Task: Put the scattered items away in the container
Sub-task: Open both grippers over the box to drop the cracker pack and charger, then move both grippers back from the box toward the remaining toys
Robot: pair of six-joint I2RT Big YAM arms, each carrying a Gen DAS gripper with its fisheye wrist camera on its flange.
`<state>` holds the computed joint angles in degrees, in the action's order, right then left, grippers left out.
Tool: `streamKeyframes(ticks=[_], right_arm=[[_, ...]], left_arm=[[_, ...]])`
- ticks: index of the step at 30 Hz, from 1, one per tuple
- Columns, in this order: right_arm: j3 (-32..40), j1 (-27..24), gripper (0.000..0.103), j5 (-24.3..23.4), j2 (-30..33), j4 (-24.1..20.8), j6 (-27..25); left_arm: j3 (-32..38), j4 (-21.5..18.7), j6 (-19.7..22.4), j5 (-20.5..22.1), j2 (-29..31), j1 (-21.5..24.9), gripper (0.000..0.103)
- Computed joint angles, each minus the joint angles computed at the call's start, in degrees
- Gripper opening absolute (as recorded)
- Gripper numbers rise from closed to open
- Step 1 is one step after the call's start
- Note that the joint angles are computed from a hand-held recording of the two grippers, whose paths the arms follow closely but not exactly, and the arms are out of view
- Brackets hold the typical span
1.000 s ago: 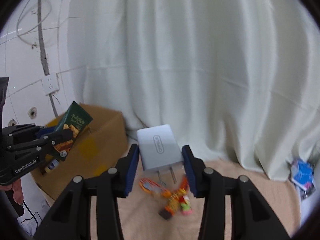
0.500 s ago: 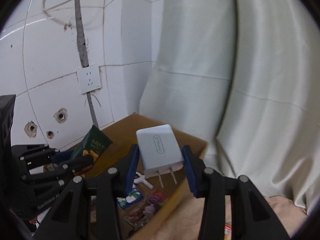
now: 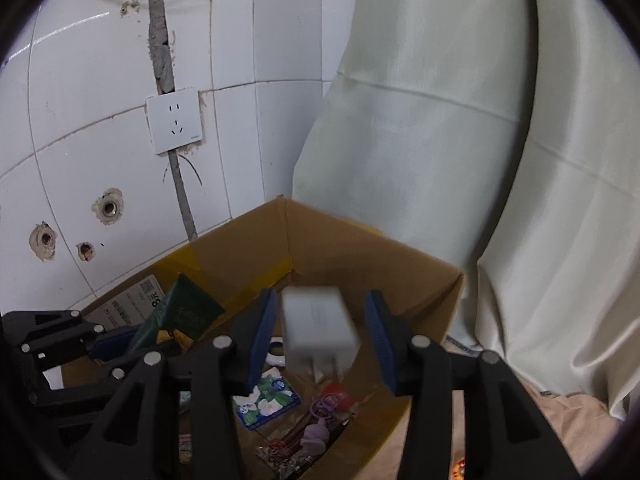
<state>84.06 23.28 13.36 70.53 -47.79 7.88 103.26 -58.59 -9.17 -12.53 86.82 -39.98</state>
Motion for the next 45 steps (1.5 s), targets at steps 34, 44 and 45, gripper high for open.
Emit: streamKeyframes(ticks=[34,44,45], right_arm=[[-8.2,-18.8,0.103,4.8,-26.5,-5.2,-0.1],[-13.5,-40.2,0.103,-12.3,-32.3,-9.9,-4.7],[-14.3,-42.3,0.103,-14.3,-32.7,-10.5,-5.8]], left_arm=[[14.1,-4.1,-5.6,-5.3,6.8,-16.3,0.103],[20.0,-6.1,-8.3,-5.6,14.5,-21.7,0.103],[20.4,-6.7,-8.5,-5.4,15.3,-22.1,0.103]])
